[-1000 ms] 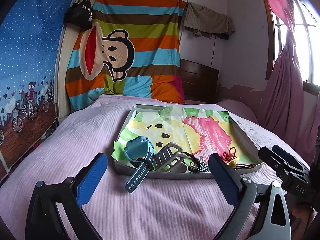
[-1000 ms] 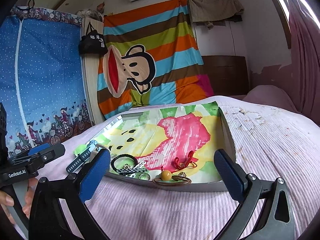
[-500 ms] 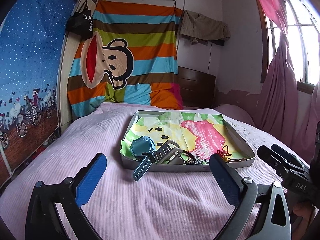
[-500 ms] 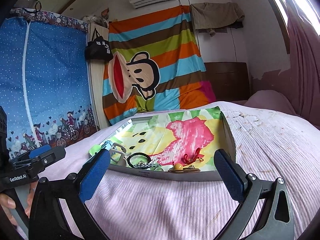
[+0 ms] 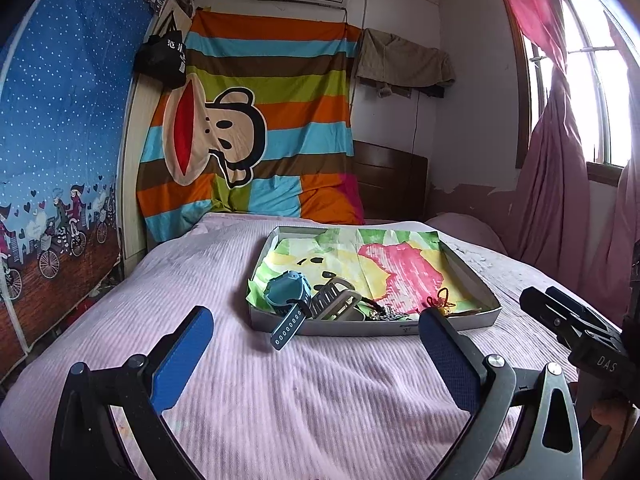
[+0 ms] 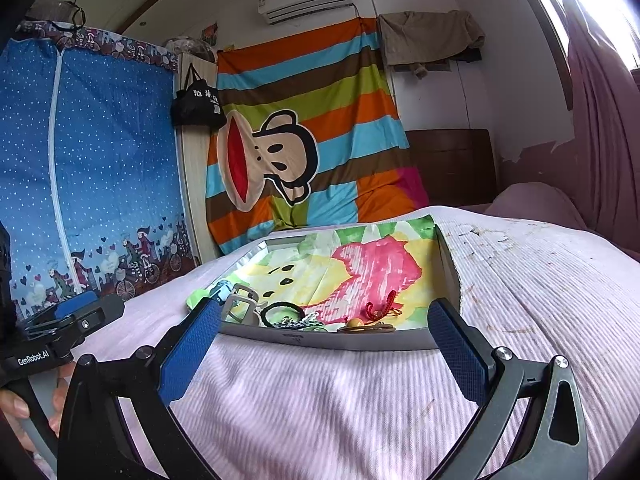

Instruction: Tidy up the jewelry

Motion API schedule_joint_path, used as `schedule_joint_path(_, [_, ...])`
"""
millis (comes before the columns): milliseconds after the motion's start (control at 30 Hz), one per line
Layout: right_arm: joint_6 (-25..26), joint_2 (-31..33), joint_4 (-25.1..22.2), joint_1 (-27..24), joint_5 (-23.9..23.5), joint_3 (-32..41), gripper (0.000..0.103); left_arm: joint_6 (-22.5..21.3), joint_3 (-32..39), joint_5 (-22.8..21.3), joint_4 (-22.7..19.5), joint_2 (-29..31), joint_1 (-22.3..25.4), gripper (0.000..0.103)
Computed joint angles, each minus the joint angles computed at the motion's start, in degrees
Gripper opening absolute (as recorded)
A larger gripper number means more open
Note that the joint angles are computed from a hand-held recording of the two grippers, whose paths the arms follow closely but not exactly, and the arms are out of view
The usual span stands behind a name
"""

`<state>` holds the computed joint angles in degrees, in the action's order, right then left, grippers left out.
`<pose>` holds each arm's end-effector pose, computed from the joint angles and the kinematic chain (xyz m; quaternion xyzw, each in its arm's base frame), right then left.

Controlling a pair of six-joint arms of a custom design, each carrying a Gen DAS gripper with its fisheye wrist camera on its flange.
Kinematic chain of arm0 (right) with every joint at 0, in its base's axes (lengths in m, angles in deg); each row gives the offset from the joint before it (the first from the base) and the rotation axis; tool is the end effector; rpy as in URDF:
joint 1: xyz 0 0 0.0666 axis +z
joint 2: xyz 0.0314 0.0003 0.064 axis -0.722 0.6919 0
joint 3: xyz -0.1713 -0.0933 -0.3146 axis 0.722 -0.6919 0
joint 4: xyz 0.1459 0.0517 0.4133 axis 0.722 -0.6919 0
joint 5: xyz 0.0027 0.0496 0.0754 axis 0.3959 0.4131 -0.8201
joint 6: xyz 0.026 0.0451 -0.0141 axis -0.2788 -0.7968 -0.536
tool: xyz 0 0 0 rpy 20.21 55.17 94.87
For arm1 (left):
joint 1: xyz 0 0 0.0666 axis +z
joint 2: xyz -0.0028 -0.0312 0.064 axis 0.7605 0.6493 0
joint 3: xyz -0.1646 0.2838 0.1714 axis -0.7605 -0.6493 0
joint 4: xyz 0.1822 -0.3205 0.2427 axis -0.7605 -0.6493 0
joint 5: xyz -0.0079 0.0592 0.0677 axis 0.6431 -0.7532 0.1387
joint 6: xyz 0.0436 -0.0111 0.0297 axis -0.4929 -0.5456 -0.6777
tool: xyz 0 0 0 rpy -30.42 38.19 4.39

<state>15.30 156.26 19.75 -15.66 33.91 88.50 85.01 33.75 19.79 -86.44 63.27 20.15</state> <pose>0.5265 0.3006 0.4970 -0.0541 0.7793 0.1385 0.6087 0.5001 -0.2632 0.4959 -0.0512 0.7968 -0.0507 0.5999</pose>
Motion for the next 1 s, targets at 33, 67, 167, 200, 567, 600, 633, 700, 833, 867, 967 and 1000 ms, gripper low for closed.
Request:
schedule_joint_path(33, [-0.13, -0.39, -0.15, 0.11, 0.15, -0.31, 0.102, -0.01, -0.44, -0.08, 0.11, -0.37, -0.09, 0.103])
schedule_joint_path(67, [-0.29, -0.96, -0.15, 0.27, 0.55, -0.99, 0.102, -0.11, -0.98, -0.3, 0.43, -0.79, -0.24, 0.103])
schedule_joint_path(167, [-1.28, -2.58, -0.09, 0.61, 1.09, -2.92, 0.102, -0.22, -2.08, -0.43, 0.55, -1.83, -0.63, 0.103])
schedule_joint_path(200, [-1.58, -2.96, -0.13, 0.75, 1.36, -3.37, 0.102, -0.24, -2.39, -0.7, 0.64, -2.15, -0.84, 0.103])
schedule_joint_path(567, [-0.88, -6.23, -0.14, 2.94, 3.99, -7.54, 0.102, -0.1, -5.32, -2.27, -0.97, -4.96, -2.78, 0.103])
schedule_joint_path(600, [-0.76, -6.43, -0.1, 3.13, 4.32, -7.88, 0.102, -0.01, -5.48, -2.38, -1.29, -5.02, -2.91, 0.103])
schedule_joint_path(633, [-0.72, -6.53, -0.27, 3.26, 4.55, -7.99, 0.102, 0.23, -5.79, -2.61, -1.5, -5.17, -3.09, 0.103])
schedule_joint_path(700, [-0.71, -6.88, -0.41, 3.55, 5.06, -8.51, 0.102, 0.55, -6.35, -2.58, -1.76, -5.49, -3.23, 0.103])
schedule_joint_path(833, [0.03, -7.89, -0.3, 4.38, 6.84, -9.99, 0.102, 0.62, -7.15, -2.8, -1.37, -5.98, -3.44, 0.103])
schedule_joint_path(867, [0.01, -8.13, -0.37, 4.49, 7.17, -10.3, 0.102, 0.68, -7.11, -2.85, -1.49, -5.89, -3.46, 0.103])
schedule_joint_path(967, [-0.37, -8.64, -0.7, 4.49, 7.79, -10.73, 0.102, 0.46, -7.4, -2.78, -2.04, -6.09, -3.7, 0.103])
schedule_joint_path(1000, [-0.5, -8.87, -0.7, 4.5, 8.0, -11.03, 0.102, 0.26, -7.59, -2.95, -2.22, -6.16, -3.91, 0.103])
